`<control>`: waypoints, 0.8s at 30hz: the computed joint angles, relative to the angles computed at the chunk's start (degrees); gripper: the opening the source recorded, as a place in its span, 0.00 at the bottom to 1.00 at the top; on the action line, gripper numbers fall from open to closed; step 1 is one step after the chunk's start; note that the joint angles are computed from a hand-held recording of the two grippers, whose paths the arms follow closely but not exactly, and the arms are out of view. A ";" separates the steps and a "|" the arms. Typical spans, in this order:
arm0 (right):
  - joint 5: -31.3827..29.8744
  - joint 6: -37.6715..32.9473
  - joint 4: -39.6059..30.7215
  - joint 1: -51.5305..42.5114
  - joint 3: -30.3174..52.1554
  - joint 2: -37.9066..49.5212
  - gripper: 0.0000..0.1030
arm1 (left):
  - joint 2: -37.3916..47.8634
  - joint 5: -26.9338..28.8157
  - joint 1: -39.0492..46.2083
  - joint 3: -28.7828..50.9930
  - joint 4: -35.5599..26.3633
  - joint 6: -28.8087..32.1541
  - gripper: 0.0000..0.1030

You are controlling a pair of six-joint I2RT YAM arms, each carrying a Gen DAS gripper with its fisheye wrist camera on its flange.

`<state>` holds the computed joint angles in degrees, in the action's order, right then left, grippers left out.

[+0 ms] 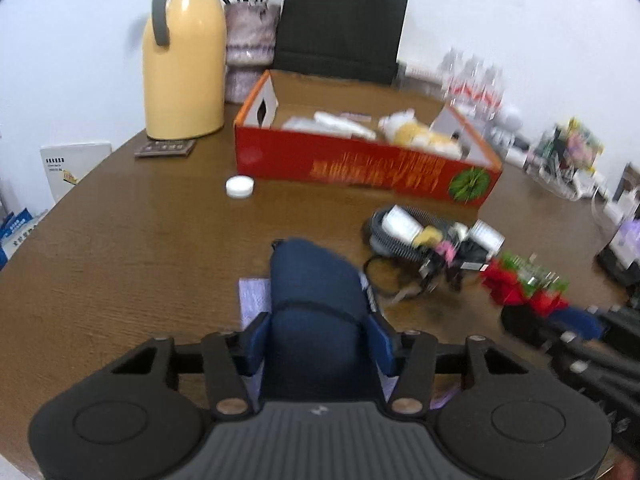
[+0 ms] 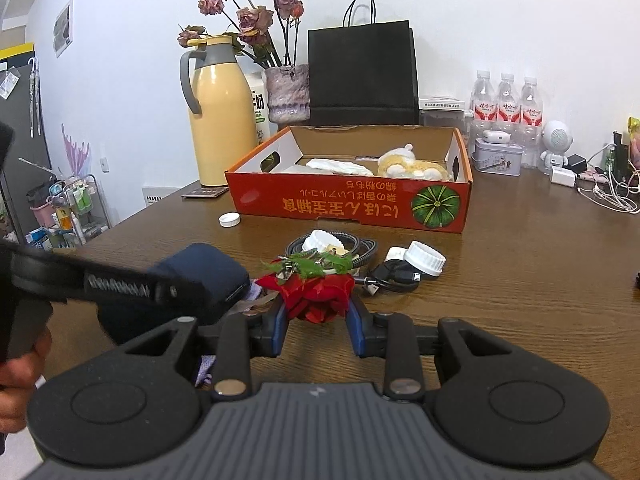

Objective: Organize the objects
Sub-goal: 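Lift the navy pouch with the left tool while the right tool lifts the red bundle toward the box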

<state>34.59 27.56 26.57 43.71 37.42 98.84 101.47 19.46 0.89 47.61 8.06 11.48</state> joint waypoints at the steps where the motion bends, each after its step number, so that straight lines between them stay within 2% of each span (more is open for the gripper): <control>1: -0.06 0.17 0.12 -0.02 -0.09 0.13 0.30 | 0.39 -0.34 -0.08 -0.28 1.08 0.07 0.60; 4: -0.58 0.61 0.41 -0.15 -0.24 0.66 0.30 | 2.24 -0.87 -0.63 1.66 -1.83 1.71 0.72; 6: -0.83 0.75 0.64 -0.22 -0.38 0.91 0.30 | 3.03 -1.09 -0.86 1.90 -2.89 2.16 0.73; 9: -0.85 0.82 0.68 -0.28 -0.37 0.98 0.30 | 2.61 -3.00 -1.54 -1.01 2.13 1.70 0.64; 11: -0.85 0.63 0.72 -0.34 -0.53 0.69 0.30 | 2.71 -0.16 -0.19 -0.52 1.67 0.67 0.60; 19: -0.63 -1.20 1.34 -0.95 -0.45 -0.61 0.30 | -1.14 5.20 2.65 -0.65 0.66 0.55 0.59; 24: -1.28 -3.97 1.41 -2.70 1.54 -0.64 0.30 | -2.51 6.01 2.50 2.44 -0.31 -0.64 0.59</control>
